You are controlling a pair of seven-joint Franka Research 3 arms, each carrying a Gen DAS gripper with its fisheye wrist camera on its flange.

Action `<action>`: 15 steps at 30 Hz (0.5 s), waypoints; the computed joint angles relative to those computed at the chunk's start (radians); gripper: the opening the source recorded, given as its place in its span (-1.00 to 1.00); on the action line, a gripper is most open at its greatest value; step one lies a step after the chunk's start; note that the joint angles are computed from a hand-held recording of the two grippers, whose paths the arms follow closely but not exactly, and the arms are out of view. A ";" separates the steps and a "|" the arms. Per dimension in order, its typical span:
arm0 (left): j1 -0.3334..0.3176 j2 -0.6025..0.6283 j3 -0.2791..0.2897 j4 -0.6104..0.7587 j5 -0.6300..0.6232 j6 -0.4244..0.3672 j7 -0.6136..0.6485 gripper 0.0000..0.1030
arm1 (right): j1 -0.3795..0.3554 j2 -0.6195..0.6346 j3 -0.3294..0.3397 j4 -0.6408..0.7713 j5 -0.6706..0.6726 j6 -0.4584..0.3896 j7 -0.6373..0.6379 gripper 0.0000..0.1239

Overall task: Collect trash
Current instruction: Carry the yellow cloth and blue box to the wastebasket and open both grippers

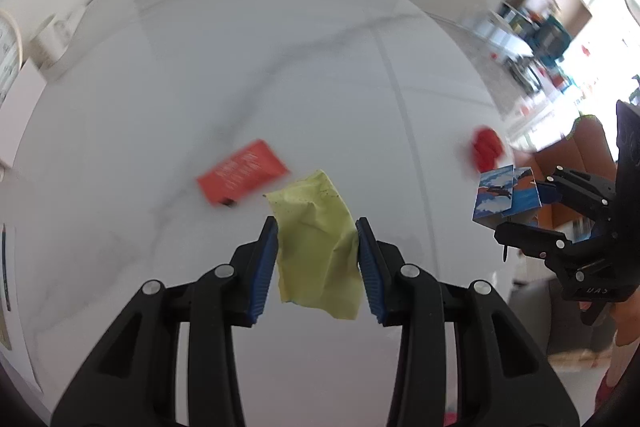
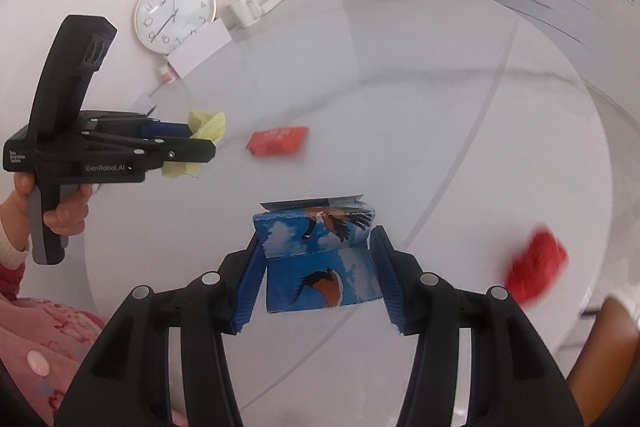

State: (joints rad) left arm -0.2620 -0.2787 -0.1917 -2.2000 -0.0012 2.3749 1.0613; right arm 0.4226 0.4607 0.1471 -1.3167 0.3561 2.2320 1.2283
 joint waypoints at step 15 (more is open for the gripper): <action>-0.178 0.093 -0.118 0.139 -0.042 -0.045 0.047 -0.25 | -0.051 -0.568 -0.036 -0.716 0.073 0.126 0.074 -0.15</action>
